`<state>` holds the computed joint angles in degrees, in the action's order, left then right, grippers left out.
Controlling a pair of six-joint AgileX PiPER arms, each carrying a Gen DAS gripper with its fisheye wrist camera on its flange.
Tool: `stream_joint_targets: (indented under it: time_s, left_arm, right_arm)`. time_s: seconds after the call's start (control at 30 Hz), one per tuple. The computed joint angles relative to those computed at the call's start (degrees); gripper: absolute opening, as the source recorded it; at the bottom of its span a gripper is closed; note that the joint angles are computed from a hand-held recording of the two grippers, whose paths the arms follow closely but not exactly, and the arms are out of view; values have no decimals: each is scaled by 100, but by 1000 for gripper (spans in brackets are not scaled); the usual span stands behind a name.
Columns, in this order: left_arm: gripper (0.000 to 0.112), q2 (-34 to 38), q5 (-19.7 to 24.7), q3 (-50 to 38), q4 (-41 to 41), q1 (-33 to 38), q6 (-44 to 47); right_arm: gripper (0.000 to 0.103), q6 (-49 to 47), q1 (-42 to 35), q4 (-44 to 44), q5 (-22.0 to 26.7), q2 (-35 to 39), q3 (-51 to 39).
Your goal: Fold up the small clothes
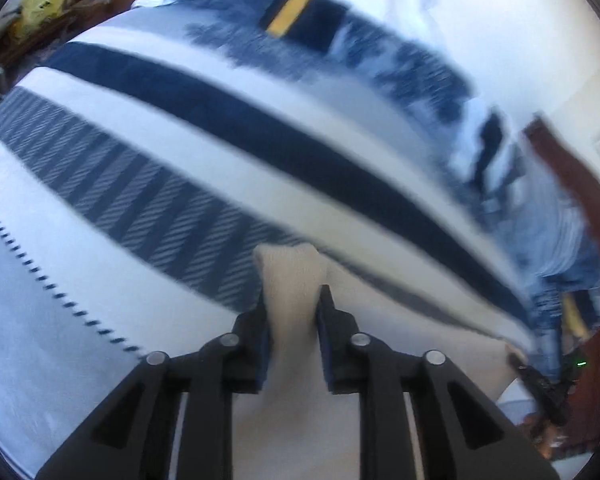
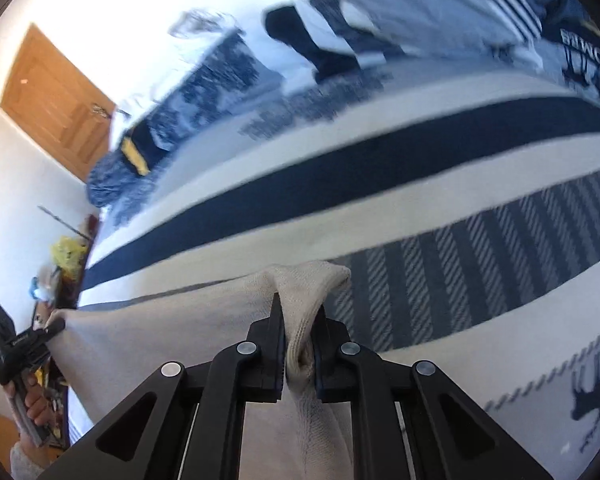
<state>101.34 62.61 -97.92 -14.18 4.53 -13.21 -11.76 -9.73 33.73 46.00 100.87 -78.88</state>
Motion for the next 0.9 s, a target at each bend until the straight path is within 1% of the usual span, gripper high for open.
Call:
stream_joint_targets:
  time_s: [0.03, 0.07, 0.1, 0.13, 0.17, 0.2, 0.23, 0.27, 0.3, 0.37, 0.4, 0.43, 0.47, 0.5, 0.53, 0.57, 0.6, 0.63, 0.67, 0.73, 0.77, 0.83, 0.87, 0.9]
  left_arm:
    - [19, -92, -55, 216, 291, -44, -90]
    - [20, -339, -195, 611, 354, -6, 14]
    - [25, -617, -309, 995, 297, 68, 92]
    - [29, -996, -386, 1466, 171, 183, 289]
    - [36, -1480, -488, 2024, 81, 310, 443]
    - [43, -1942, -602, 2534, 34, 389, 539]
    - [45, -2452, -641, 3057, -47, 462, 686]
    - [47, -2987, -609, 3580, -193, 545, 841]
    - [47, -3377, -578, 4000, -342, 621, 930]
    - [47, -4095, -413, 4867, -729, 963, 1259]
    - [47, -4423, -386, 5263, -941, 1182, 1469]
    - [47, -4766, -341, 5684, -1239, 1540, 1791]
    - [47, -5026, -215, 6071, -1620, 2051, 2212]
    - [47, -5111, -121, 6279, -1787, 2334, 2407]
    - [45, -5073, -80, 6317, -1748, 2387, 2381]
    - [41, -4994, -36, 6168, -1604, 2282, 2127]
    - [41, -4953, 57, 6023, -1660, 2315, 2089]
    - [41, -4979, 165, 5903, -1872, 2476, 2276]
    - [41, -5026, 183, 5815, -1950, 2511, 2342]
    - [41, -5018, 65, 5727, -1905, 2341, 2301]
    - [41, -4943, -64, 5739, -1847, 2163, 2198]
    - [32, -4747, -261, 5797, -1803, 2023, 2114]
    - [24, -4642, -406, 5830, -1742, 1910, 2003]
    - [23, -4551, -477, 5856, -1801, 1894, 1992]
  right_arm:
    - [17, 212, 113, -310, -60, 191, -70]
    - [20, 492, 218, -704, -91, 314, -99]
    - [23, 779, 292, -1082, -63, 371, -77]
    - [23, 901, 288, -1230, -108, 199, 160]
    - [25, 794, 252, -1161, -329, -133, 592]
    - [35, 566, 154, -937, -390, -675, 1164]
    - [53, 277, 8, -611, -439, -1221, 1720]
    - [64, -117, -234, -263, -259, -1794, 2263]
    - [79, -497, -443, 110, -287, -2323, 2793]
    - [79, -1250, -1086, 927, 173, -3383, 3902]
    - [79, -1698, -1551, 1351, 532, -3796, 4433]
    - [77, -2036, -2067, 1629, 888, -4126, 4953]
    - [75, -2263, -2452, 1808, 1140, -4336, 5321]
    - [66, -2443, -2668, 1896, 1252, -4458, 5649]
    - [57, -2501, -2655, 1911, 1280, -4418, 5761]
    - [53, -2486, -2461, 1923, 1095, -4350, 5817]
    - [46, -2406, -2386, 1906, 1068, -4332, 5800]
    - [44, -2327, -2159, 1894, 928, -4268, 5773]
    - [43, -2371, -2110, 1926, 915, -4195, 5750]
    - [43, -2259, -2037, 2059, 967, -4116, 5709]
    - [43, -2241, -1954, 2140, 949, -4087, 5686]
    - [43, -1751, -1446, 1827, 479, -4131, 5590]
    - [43, -1660, -1265, 1753, 225, -4067, 5602]
    - [41, -1484, -1157, 1717, 66, -4050, 5616]
